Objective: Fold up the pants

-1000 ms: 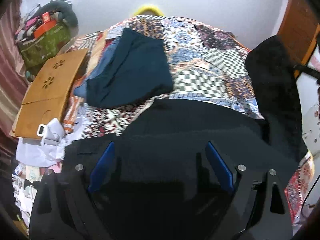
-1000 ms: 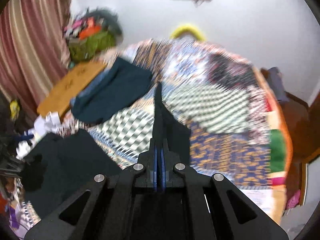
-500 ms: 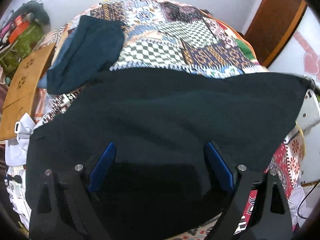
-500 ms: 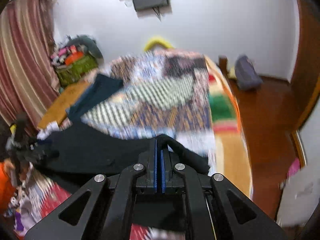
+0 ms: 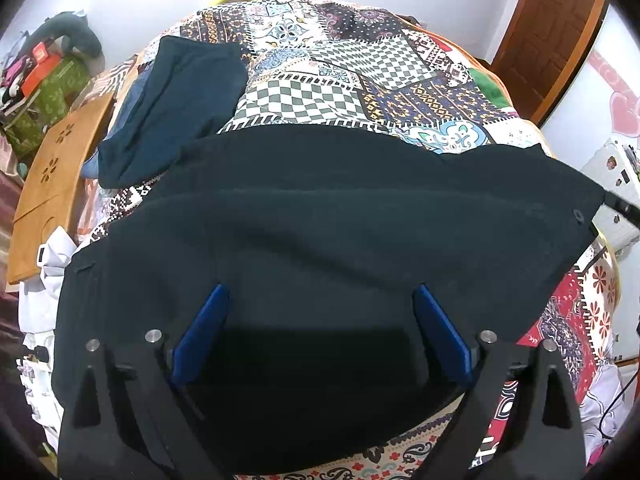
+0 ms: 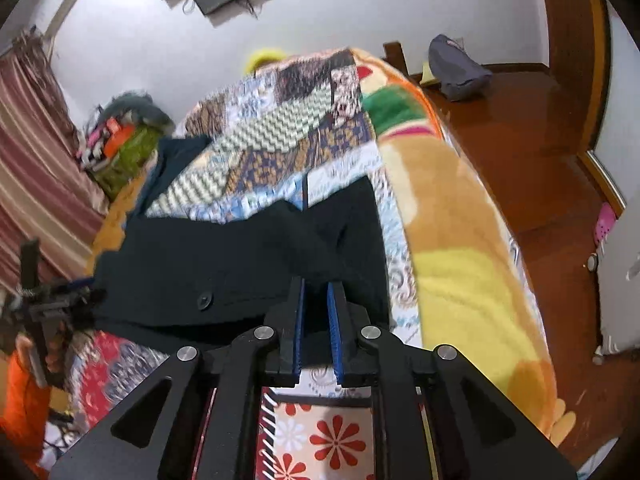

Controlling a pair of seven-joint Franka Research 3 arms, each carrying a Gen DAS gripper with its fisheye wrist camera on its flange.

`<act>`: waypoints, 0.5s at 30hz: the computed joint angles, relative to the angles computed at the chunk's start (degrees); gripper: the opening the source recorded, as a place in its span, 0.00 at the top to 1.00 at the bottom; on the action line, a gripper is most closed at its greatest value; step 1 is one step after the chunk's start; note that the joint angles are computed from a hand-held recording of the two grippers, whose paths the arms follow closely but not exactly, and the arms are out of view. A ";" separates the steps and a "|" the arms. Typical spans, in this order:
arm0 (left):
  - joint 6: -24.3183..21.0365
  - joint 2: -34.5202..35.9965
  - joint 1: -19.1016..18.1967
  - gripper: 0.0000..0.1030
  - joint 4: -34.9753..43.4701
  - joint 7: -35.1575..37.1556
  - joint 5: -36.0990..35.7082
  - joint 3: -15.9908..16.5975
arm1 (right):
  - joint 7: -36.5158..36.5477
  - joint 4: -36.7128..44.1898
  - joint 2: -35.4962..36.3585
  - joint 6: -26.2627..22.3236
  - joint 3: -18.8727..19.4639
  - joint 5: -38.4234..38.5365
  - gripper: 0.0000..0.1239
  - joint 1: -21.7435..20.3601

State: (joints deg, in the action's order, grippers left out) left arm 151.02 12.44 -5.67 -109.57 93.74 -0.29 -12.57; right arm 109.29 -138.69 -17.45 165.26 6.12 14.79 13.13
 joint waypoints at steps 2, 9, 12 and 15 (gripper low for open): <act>0.18 0.04 -0.15 0.07 -0.02 -0.54 0.33 0.11 | 0.46 0.31 0.05 -0.21 0.48 -1.25 0.86 -0.82; 0.49 -0.42 -0.61 0.07 -0.02 -3.42 2.76 0.84 | -1.66 0.01 -0.53 2.61 -0.79 0.04 0.83 -0.55; 2.01 -0.93 -1.18 0.07 0.16 -5.95 5.61 1.58 | -0.04 -0.18 -1.19 4.12 0.03 -0.41 0.83 -2.49; 3.83 -1.11 -1.46 0.07 0.46 -8.16 7.84 1.87 | 1.00 2.95 1.44 0.71 1.46 -4.53 0.82 -4.73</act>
State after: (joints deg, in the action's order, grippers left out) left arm 154.86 11.32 -7.14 -109.11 85.58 7.55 -10.70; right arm 110.29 -135.74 -16.00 165.97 7.58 10.26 8.39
